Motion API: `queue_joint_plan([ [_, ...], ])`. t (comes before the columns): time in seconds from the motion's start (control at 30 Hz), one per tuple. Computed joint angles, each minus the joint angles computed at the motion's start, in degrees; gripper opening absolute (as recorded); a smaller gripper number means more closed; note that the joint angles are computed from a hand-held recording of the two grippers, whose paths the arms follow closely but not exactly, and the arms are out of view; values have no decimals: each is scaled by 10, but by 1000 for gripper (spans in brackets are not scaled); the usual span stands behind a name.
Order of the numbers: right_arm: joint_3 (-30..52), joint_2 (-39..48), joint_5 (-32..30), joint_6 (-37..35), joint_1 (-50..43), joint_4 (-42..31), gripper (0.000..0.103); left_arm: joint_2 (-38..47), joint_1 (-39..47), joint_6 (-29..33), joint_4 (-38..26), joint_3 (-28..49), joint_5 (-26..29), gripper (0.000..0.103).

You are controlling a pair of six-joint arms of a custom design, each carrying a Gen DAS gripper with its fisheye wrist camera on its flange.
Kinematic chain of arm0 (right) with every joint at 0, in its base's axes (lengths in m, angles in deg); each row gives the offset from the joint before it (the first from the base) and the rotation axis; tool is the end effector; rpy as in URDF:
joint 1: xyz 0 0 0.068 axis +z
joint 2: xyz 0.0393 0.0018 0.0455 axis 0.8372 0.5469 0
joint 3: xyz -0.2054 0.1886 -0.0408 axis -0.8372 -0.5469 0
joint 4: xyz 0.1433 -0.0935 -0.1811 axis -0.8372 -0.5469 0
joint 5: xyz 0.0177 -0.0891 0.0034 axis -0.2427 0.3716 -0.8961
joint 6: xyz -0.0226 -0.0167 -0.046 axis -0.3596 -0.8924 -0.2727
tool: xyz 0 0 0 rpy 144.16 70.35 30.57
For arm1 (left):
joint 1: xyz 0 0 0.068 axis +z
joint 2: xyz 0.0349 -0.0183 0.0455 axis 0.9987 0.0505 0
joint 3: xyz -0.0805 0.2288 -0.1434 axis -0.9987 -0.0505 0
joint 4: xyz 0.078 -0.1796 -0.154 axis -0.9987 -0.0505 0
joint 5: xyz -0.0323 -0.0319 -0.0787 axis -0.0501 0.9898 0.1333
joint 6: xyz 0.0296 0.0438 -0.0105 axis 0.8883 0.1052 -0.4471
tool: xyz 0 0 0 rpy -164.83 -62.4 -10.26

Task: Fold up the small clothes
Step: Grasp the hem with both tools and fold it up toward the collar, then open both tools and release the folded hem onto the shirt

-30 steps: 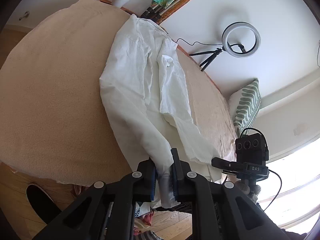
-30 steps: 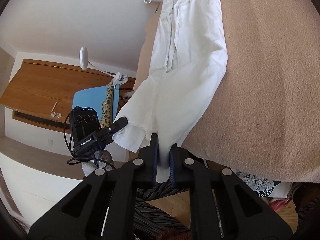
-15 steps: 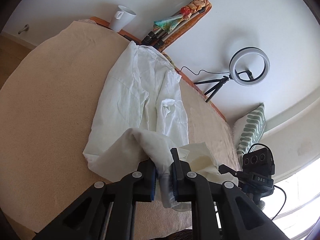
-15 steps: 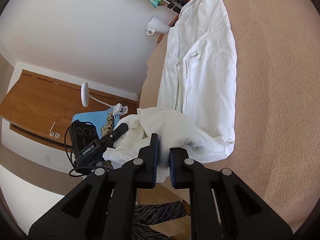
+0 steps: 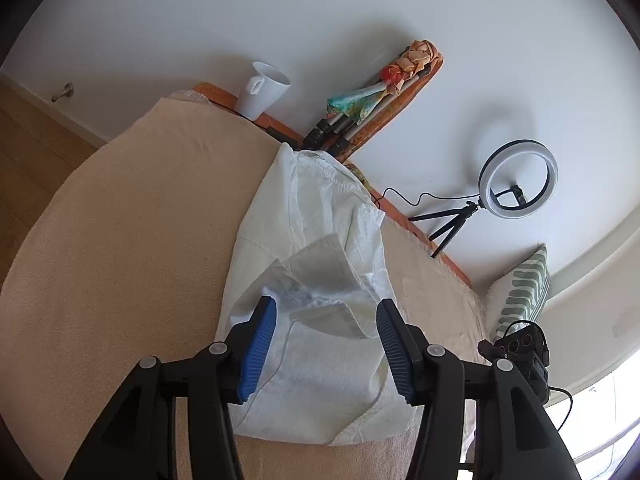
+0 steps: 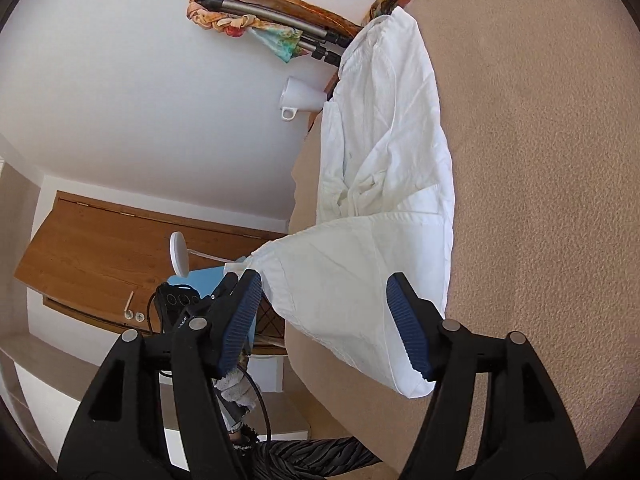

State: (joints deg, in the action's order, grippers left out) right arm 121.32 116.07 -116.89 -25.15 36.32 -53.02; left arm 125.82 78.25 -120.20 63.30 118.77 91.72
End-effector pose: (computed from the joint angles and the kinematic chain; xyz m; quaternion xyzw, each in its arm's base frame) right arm 0.2913 -0.0747 0.1224 0.1344 0.8287 0.5148 0.1739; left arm 0.2759 -0.0601 0.1410 -0.0700 0.8864 -0.3470 0.2984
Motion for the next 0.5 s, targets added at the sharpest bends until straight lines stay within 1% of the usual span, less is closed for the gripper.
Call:
queue_joint_plan([
  [0.07, -11, -28, 10, -20, -18, -14, 68, -19, 13, 16, -9, -11, -12, 62],
  [0.1, -20, -45, 28, -29, -22, -25, 68, -25, 22, 18, -5, -19, -9, 62],
  [0.17, -32, -63, 75, -41, -10, -34, 68, -25, 42, 22, 3, -34, 0, 64],
  [0.23, -55, -84, 124, -61, 4, -39, 68, -3, 49, 35, 6, -38, 2, 68],
  [0.3, -72, -89, 181, -56, 30, -24, 68, 34, 44, 46, -2, -29, -1, 68],
  [0.33, -82, -91, 197, -53, 41, -11, 68, 53, 38, 50, -2, -23, -1, 68],
  [0.4, -86, -87, 226, -56, 68, 1, 68, 77, 17, 58, -1, -13, -22, 68],
  [0.5, -84, -79, 271, -35, 112, 35, 68, 102, -10, 61, 1, 3, -44, 68],
])
